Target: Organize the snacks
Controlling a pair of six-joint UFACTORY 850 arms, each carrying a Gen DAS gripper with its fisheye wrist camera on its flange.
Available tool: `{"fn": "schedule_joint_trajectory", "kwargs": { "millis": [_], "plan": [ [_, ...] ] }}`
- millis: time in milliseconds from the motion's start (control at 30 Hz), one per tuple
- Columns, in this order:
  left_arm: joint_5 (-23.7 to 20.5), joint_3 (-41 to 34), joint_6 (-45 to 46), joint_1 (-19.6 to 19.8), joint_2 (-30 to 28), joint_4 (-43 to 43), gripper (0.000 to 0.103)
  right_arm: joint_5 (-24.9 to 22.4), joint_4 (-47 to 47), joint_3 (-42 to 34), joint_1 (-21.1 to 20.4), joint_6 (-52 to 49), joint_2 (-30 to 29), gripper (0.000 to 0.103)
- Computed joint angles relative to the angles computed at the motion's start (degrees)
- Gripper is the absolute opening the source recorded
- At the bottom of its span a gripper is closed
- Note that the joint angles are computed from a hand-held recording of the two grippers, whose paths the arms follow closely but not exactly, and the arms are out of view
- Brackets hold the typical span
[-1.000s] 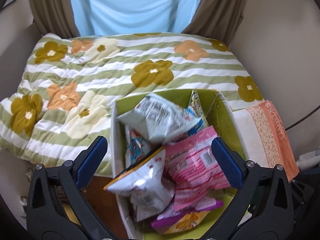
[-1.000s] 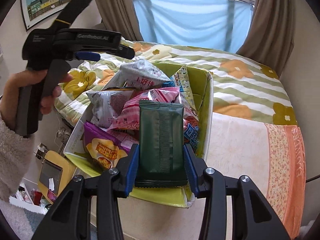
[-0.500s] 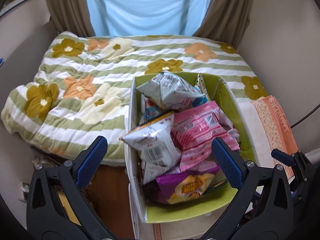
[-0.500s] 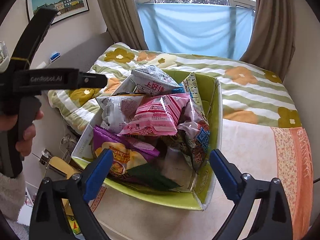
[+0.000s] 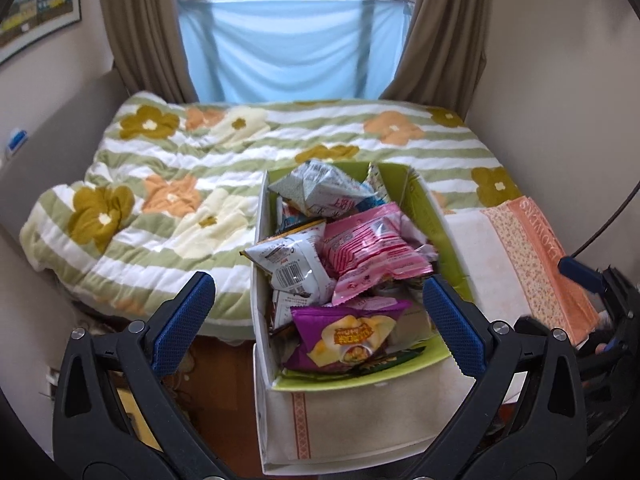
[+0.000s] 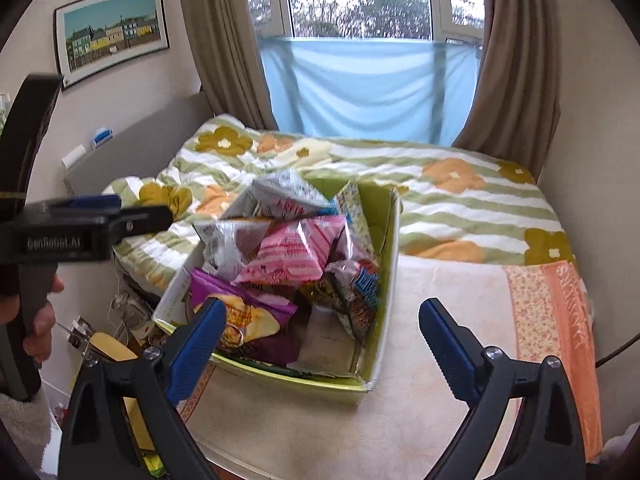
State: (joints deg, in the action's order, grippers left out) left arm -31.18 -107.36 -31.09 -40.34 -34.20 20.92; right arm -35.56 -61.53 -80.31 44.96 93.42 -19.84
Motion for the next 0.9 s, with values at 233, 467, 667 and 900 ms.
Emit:
{"fn": "schedule_joint_trajectory", "kwargs": {
  "millis": [233, 467, 667, 900],
  "plan": [
    [5.11, 13.34, -25.54, -5.88, 11.86, 21.87, 0.103, -9.91, -7.4, 4.94, 4.66, 7.86, 8.89, 0.098],
    [4.37, 22.95, -46.35, -11.58, 18.78, 40.05, 0.103, -21.52, -6.37, 8.05, 10.02, 9.68, 13.87, 0.102],
    [1.4, 28.17, -57.47, -14.63, 22.45, 48.85, 0.103, -27.19, -5.59, 11.94, 13.22, 12.77, 16.75, 0.102],
    [-1.54, 30.58, -60.66, -17.23, 24.04, 52.3, 0.103, -30.28, -4.34, 14.62, 15.18, 14.4, 18.65, 0.102]
  ]
}}
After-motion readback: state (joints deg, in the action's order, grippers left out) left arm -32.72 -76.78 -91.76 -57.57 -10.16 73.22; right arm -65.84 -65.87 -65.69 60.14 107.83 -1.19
